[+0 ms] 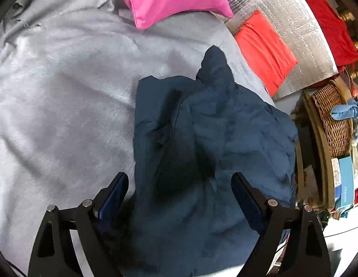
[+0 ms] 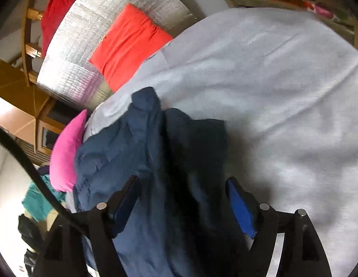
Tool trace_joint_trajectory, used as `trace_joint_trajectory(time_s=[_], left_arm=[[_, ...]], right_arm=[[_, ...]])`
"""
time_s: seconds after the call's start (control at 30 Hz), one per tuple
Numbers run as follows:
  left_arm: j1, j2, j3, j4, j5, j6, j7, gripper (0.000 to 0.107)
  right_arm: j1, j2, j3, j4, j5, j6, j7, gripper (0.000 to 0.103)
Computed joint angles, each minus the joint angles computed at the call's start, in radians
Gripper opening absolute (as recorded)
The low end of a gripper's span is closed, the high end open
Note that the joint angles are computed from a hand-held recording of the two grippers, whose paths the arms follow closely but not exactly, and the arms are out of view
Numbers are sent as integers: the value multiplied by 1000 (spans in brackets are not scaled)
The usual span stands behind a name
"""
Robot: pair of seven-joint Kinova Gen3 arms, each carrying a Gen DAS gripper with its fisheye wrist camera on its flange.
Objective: Fold large clothes
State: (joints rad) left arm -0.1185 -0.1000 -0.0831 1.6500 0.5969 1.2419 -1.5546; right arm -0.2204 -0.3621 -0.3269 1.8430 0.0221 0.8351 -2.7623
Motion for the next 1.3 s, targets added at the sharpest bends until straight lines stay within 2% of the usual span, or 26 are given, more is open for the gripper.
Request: trace_joint_trajectory(time_s=[0.1, 0.2, 0.33, 0.47, 0.53, 0.6, 0.67, 0.7, 0.77, 0.83, 0.9, 1.0, 1.07, 1.13, 1.17, 1.27, 1.3], left_arm=[[-9, -24, -25, 20, 43, 47, -28, 90], [-13, -65, -37, 59, 43, 60, -45, 90], [-9, -103, -50, 104, 27, 72, -68, 90], [9, -83, -23, 117, -10, 44, -56, 90], [9, -81, -24, 130, -3, 28, -41, 90], [9, -74, -29, 134, 19, 10, -33, 90], [4, -85, -61, 151, 53, 4, -53, 84], [-10, -91, -66, 149, 47, 10, -65, 77], [-15, -99, -69, 149, 50, 1, -74, 71], [-22, -109, -81, 145, 59, 3, -76, 64], [-22, -134, -92, 157, 85, -11, -99, 64], [-20, -134, -81, 159, 50, -13, -84, 64], [-20, -107, -58, 153, 14, -2, -29, 67], [-26, -104, -74, 146, 26, 26, -6, 69], [-29, -113, -73, 144, 21, 30, 4, 69], [-39, -179, -64, 138, -26, 23, 68, 70], [-41, -214, -69, 141, -38, 18, 87, 70]], right_arm=[[-49, -63, 72, 58, -90, -11, 51, 79], [-101, -106, 146, 127, -196, -59, 129, 79], [-132, -101, 170, 185, -290, -99, 201, 81], [-87, -93, 89, 217, -285, -190, 183, 79], [-92, -76, 69, 216, -289, -223, 176, 70], [-43, -52, 1, 177, -229, -192, 147, 61], [-25, -44, -32, 155, -187, -182, 112, 48], [-16, -42, -47, 144, -167, -180, 95, 46], [2, -46, -83, 118, -118, -167, 65, 41], [20, -53, -115, 92, -71, -164, 37, 40], [26, -64, -132, 76, -35, -163, 29, 40], [43, -38, -158, 55, -3, -115, -1, 40], [11, -5, -115, 62, -40, -85, -17, 51], [-29, -29, -54, 88, -76, -93, -13, 53], [-30, -49, -45, 85, -83, -80, -17, 59], [39, -119, -106, 63, -37, -17, -94, 75], [58, -142, -124, 53, -23, 12, -109, 76]])
